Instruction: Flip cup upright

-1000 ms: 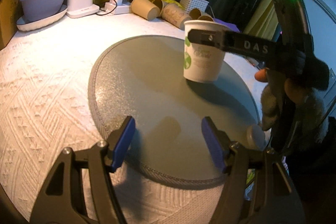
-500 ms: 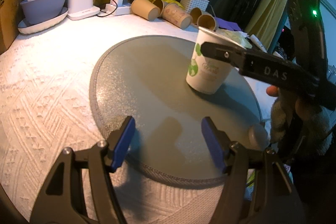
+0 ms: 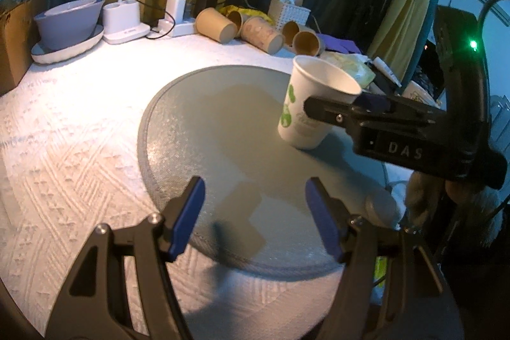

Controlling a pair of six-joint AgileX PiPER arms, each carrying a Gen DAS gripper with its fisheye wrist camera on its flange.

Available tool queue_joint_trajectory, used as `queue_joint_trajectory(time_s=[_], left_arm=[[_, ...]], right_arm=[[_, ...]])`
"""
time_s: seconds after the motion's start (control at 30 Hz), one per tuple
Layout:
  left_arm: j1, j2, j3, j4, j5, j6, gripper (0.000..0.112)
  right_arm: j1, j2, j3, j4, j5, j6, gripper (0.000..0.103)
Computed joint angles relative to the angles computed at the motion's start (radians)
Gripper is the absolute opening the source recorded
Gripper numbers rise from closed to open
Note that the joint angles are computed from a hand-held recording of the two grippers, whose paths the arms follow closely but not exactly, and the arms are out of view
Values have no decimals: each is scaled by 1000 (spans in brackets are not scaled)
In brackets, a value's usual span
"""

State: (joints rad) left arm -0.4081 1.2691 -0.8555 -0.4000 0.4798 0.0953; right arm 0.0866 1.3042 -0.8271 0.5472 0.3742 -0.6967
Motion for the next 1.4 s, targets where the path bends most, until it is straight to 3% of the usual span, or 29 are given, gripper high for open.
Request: queue_joint_trajectory(time_s=[0.4, 0.73, 1.4], left_arm=[[-70, -77, 6, 141, 7, -142, 67], [-173, -147, -5, 348, 21, -345, 67], [-458, -269, -94, 845, 149, -805, 67]], right_arm=[[-40, -123, 76, -13, 31, 5, 70], [-122, -274, 139, 44, 99, -74, 70], [-399, -598, 151, 112, 385, -177, 70]])
